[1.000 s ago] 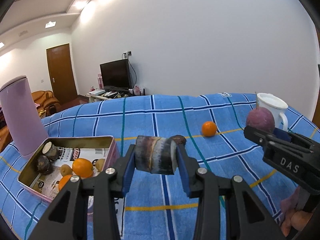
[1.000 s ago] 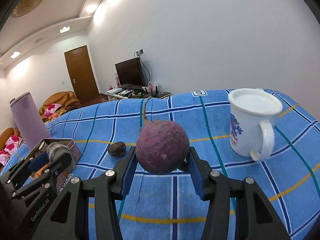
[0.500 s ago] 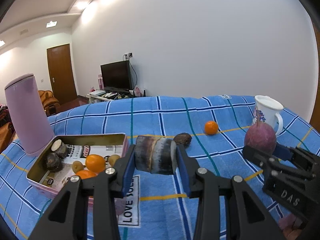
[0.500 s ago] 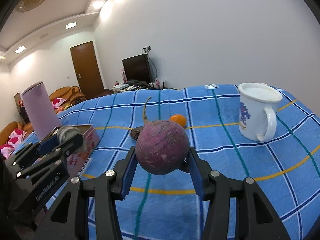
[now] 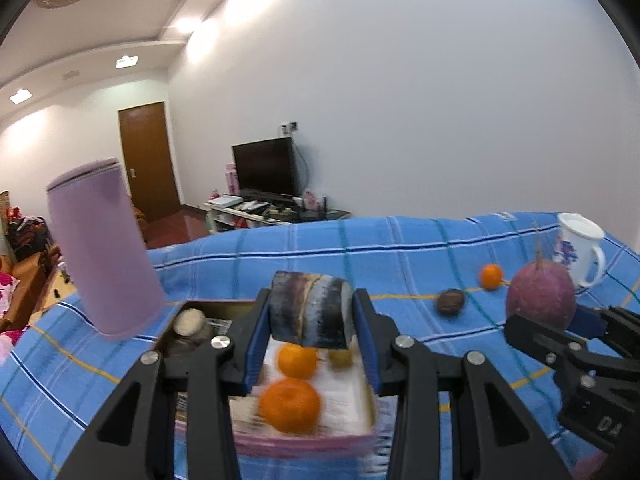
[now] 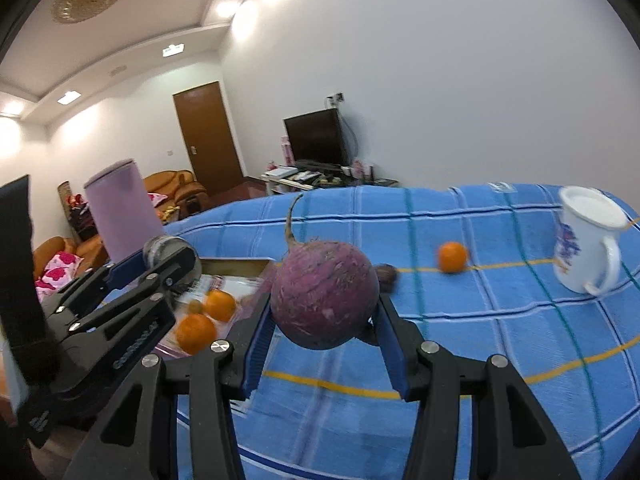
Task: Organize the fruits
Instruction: 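Lift the taro slice with the left tool while the right tool carries the radish over the tin, then open the left tool to drop the taro slice while the right tool releases the radish into the tin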
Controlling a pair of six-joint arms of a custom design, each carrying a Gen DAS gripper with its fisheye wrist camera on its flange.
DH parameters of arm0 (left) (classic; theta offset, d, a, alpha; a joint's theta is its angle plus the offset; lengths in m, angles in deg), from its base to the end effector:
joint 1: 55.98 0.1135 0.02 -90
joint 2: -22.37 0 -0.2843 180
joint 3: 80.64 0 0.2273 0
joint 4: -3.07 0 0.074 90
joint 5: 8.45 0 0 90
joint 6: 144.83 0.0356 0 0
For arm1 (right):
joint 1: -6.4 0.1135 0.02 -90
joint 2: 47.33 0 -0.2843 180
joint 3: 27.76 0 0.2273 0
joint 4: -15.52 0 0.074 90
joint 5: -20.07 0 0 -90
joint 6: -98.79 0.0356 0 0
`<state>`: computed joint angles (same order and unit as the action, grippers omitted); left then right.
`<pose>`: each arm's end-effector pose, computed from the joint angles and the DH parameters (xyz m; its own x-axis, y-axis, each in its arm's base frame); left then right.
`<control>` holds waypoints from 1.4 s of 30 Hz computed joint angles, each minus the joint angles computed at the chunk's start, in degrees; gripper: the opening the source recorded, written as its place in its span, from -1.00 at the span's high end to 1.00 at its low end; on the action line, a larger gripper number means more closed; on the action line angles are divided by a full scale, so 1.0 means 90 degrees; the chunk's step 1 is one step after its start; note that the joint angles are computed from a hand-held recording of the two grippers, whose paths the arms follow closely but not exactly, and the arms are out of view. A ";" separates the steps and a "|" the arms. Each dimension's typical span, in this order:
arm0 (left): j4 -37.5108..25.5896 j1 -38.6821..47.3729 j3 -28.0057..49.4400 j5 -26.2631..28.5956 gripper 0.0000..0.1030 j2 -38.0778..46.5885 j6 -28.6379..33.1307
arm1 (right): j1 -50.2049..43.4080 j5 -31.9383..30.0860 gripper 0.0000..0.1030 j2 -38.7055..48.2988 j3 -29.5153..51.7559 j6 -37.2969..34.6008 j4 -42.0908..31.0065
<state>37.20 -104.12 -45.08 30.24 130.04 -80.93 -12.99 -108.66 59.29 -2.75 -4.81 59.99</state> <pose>0.1889 -0.1691 0.1088 -0.3930 0.0265 -0.9192 -0.1313 0.9877 0.0846 0.2108 -0.0506 0.0996 -0.5038 -0.0171 -0.8636 -0.3395 0.9233 0.1797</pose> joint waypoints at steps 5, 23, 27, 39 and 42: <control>0.0924 0.0748 -0.0556 0.0313 0.20 0.0036 0.0477 | 0.1127 0.0637 0.00 0.0143 -0.0158 0.0695 0.0758; 0.1457 0.2742 -0.0785 0.1634 0.20 0.0482 0.0709 | 0.3799 0.2732 -0.01 0.1120 0.1359 0.2384 0.0487; 0.1255 0.2906 -0.0696 0.1848 0.20 0.0532 0.0673 | 0.4026 0.3073 -0.01 0.1303 0.1723 0.2522 0.0214; 0.0289 0.2919 -0.0234 0.1824 0.20 0.0680 0.0630 | 0.4380 0.3686 -0.01 0.1603 0.2583 0.2427 -0.0971; -0.0117 0.3028 -0.0058 0.1961 0.20 0.0657 0.0543 | 0.4488 0.3715 -0.01 0.1645 0.2725 0.2365 -0.1174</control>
